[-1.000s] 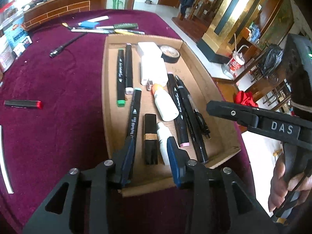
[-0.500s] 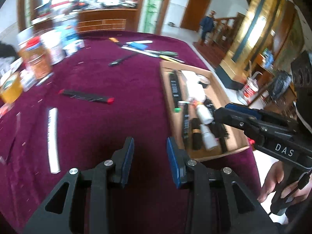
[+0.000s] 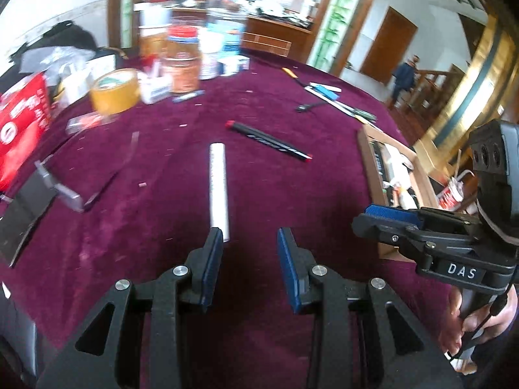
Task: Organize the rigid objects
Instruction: 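Move both open grippers back over the table, then grasp the red-capped black marker with the right gripper while the left gripper grasps the white paint marker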
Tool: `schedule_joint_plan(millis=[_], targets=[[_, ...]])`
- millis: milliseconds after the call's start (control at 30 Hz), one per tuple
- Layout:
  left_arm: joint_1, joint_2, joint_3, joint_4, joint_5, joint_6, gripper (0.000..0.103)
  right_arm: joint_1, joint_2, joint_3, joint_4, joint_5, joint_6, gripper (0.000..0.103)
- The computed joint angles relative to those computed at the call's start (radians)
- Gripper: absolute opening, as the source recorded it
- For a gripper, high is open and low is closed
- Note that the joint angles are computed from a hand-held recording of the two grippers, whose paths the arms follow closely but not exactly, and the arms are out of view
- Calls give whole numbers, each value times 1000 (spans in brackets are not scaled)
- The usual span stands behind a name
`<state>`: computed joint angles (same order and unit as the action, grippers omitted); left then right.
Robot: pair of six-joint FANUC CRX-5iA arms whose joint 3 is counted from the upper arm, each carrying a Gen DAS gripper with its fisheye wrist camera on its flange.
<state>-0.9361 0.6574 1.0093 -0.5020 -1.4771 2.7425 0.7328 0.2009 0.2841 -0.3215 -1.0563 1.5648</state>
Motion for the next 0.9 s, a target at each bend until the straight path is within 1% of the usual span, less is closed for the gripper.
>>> schedule_joint_plan(millis=[67, 167, 300, 400, 500, 700, 900], targets=[[-7, -30, -43, -15, -7, 26, 32, 6, 16, 16, -2, -8, 15, 29], [-20, -66, -91, -45, -34, 60, 32, -3, 52, 65, -42, -42, 56, 29], [-31, -108, -145, -72, -67, 119, 32, 8, 104, 133, -29, -77, 91, 29], [-35, -120, -163, -81, -87, 148, 32, 20, 137, 176, -2, -85, 127, 29], [-37, -128, -176, -82, -102, 169, 32, 12, 195, 251, 10, -115, 148, 29], [-38, -137, -204, -63, -113, 210, 33, -18, 307, 392, 30, -171, 149, 29], [-36, -137, -217, -46, -120, 234, 33, -29, 418, 535, 87, -216, 167, 29]])
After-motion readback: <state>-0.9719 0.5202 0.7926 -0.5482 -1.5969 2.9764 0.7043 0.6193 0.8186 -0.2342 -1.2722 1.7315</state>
